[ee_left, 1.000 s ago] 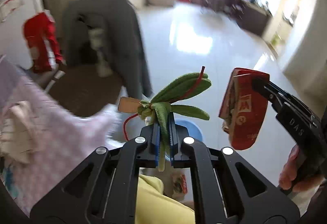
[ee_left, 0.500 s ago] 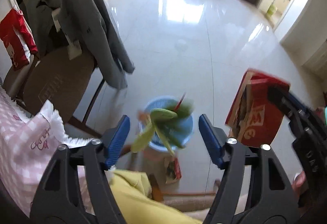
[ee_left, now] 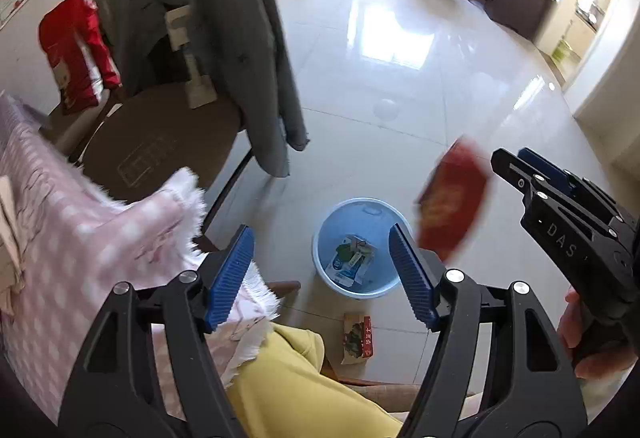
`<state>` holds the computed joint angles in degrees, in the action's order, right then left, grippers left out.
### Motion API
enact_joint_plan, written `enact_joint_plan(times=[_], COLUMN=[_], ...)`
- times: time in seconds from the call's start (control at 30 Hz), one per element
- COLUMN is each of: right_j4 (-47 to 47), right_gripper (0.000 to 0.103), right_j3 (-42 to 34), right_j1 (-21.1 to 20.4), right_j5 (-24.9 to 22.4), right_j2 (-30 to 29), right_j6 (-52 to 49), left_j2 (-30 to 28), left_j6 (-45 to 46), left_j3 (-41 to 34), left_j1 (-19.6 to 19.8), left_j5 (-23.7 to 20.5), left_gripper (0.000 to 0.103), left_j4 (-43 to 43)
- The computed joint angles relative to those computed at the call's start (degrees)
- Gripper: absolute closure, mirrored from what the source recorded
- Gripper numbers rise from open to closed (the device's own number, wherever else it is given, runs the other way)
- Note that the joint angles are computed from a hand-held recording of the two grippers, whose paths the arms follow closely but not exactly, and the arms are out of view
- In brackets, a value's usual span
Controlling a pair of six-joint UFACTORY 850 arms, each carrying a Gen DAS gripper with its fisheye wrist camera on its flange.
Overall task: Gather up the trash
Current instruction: 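Carry the red bag over the wastebasket and open the right tool, then return both tools toward the table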
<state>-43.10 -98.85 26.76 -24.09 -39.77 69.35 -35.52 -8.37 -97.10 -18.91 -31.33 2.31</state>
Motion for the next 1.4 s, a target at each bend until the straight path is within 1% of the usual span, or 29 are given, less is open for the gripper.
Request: enact_joint_plan(times=[0.03, 0.07, 0.1, 0.17, 0.3, 0.37, 0.47, 0.63, 0.73, 0.83, 0.9, 0.93, 0.97, 1.07, 1.1, 1.2, 1.3, 1.4], right_j4=[1.5, 3.9, 4.0, 2.6, 2.9, 4.9, 4.2, 2.0, 1.7, 0.5, 0.2, 0.7, 1.0, 2.1, 3.1, 8.0, 14.3, 22.1], right_gripper=[0.062, 0.058, 0.055, 0.055, 0.055, 0.055, 0.055, 0.049, 0.046, 0.042, 0.038, 0.036, 0.035, 0.033, 0.032, 0.029, 0.027, 0.026], right_j3=[0.1, -0.2, -0.2, 0.3, 1.5, 1.8, 2.6, 3.4, 3.1, 3.2, 2.5, 1.9, 1.3, -0.6, -1.5, -3.9, -7.0, -11.2], right_j1=[-0.1, 0.0, 0.2, 0.7, 1.2, 1.4, 1.9, 3.4, 4.3, 5.3, 6.1, 6.6, 7.0, 8.1, 8.5, 9.6, 10.8, 12.3], right_j5=[0.9, 1.2, 0.8, 0.6, 0.7, 0.8, 1.0, 1.2, 1.3, 2.9, 3.6, 4.0, 4.3, 5.1, 5.2, 6.6, 7.7, 7.2], right_j2=[0.1, 0.0, 0.1, 0.5, 1.8, 2.3, 3.2, 4.7, 5.0, 5.6, 5.5, 5.3, 5.1, 4.2, 3.7, 2.6, 0.9, -1.6], right_j6=[-1.4, -3.5, -3.3, -2.3, -2.6, -3.9, -3.1, -2.0, -2.1, -1.4, -2.3, -3.6, -4.6, -7.6, -8.9, -15.2, -22.8, -32.5], left_j2=[0.3, 0.6, 0.9, 1.3, 2.6, 4.0, 5.7, 8.8, 10.6, 13.1, 14.6, 15.7, 16.6, 18.9, 20.0, 22.4, 25.0, 28.1], left_j6=[-0.6, -1.3, -2.4, -3.3, -1.9, -1.3, -0.4, -4.9, -4.3, -6.7, -5.6, -6.6, -9.9, -14.8, -18.1, -25.0, -29.3, -41.1], left_j3=[0.4, 0.8, 1.2, 1.8, 3.6, 5.3, 7.5, 11.1, 12.8, 15.3, 16.8, 17.8, 18.8, 21.1, 22.2, 24.5, 27.0, 30.3], left_j1=[0.2, 0.4, 0.5, 0.7, 1.0, 0.8, 0.9, 1.0, 1.7, 2.7, 3.5, 4.1, 4.4, 5.6, 6.3, 7.9, 9.6, 11.0], left_j5=[0.3, 0.5, 0.8, 1.0, 2.1, 3.5, 5.2, 8.3, 9.4, 11.5, 12.4, 13.0, 13.6, 14.8, 15.1, 15.2, 15.4, 14.0], left_gripper=[0.034, 0.034, 0.034, 0.034, 0.034, 0.034, 0.034, 0.034, 0.034, 0.034, 0.034, 0.034, 0.034, 0.034, 0.034, 0.034, 0.034, 0.031], left_j4=[0.2, 0.6, 1.6, 2.0, 0.6, 0.8, 0.3, 4.5, 3.3, 5.0, 3.1, 3.7, 6.7, 11.2, 13.9, 19.5, 22.4, 33.9])
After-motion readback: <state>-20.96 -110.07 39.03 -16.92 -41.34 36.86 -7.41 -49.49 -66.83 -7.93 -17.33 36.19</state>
